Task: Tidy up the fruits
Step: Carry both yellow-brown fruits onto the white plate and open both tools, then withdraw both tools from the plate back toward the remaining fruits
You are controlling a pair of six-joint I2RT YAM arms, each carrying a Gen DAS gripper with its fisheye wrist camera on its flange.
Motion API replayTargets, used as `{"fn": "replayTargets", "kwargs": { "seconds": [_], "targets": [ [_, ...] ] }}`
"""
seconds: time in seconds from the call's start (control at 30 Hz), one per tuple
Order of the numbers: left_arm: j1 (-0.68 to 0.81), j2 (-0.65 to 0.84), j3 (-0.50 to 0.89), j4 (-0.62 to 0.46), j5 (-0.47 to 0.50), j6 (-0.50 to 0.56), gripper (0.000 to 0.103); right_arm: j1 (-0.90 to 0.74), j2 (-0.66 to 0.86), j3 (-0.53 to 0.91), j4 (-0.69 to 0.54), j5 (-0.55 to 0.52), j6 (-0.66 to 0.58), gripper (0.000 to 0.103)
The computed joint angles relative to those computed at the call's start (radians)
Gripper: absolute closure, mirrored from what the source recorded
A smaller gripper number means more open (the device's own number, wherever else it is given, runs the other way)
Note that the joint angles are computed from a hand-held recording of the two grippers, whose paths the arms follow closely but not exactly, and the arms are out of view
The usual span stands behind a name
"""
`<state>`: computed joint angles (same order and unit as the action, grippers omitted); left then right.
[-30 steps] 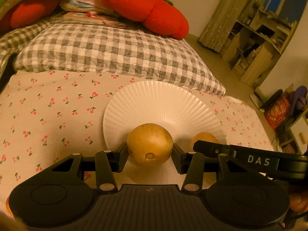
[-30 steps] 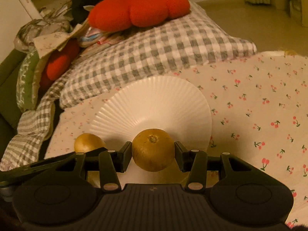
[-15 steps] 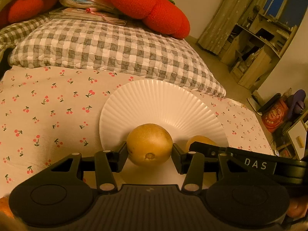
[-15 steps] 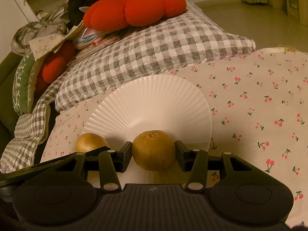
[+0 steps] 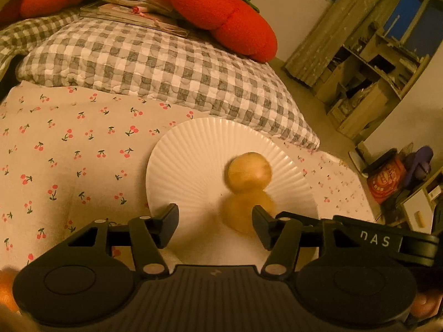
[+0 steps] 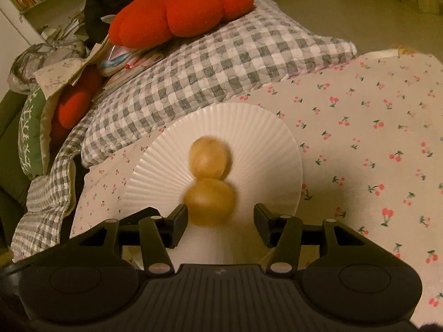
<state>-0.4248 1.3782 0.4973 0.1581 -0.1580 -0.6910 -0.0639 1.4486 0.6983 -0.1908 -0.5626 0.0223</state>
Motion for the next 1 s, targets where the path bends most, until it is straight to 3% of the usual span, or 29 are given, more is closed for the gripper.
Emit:
{"fn": "replayTargets", "kwargs": {
  "seconds": [0.17,0.43,0.53,0.83,1.0],
  "targets": [
    [-0.001,-0.096,-0.014,-0.056,-0.005,-0.02,0.045,-0.001,-0.124,-0.039,-0.007,0.028,-0.03,0.05],
    [-0.025,-0.277,-0.036,-0.211,-0.061,-0.039,0.033,0.009,-0.39,-0.133,-0.022,0.037,-0.118,0.033],
    [-0.047,-0.351,-0.033,-0.299,-0.093,-0.053,0.028,0.032,-0.49,-0.167,-0.031,0.056,-0.163,0.024],
    [-0.16,-0.518,0.023,-0.647,-0.345,-0.019,0.011,0.116,-0.629,-0.179,-0.148,0.049,-0.238,0.006],
    [-0.112,-0.627,0.011,-0.78,-0.351,-0.003,0.011,0.165,-0.705,-0.187,-0.226,0.08,-0.26,0.0]
  ]
}}
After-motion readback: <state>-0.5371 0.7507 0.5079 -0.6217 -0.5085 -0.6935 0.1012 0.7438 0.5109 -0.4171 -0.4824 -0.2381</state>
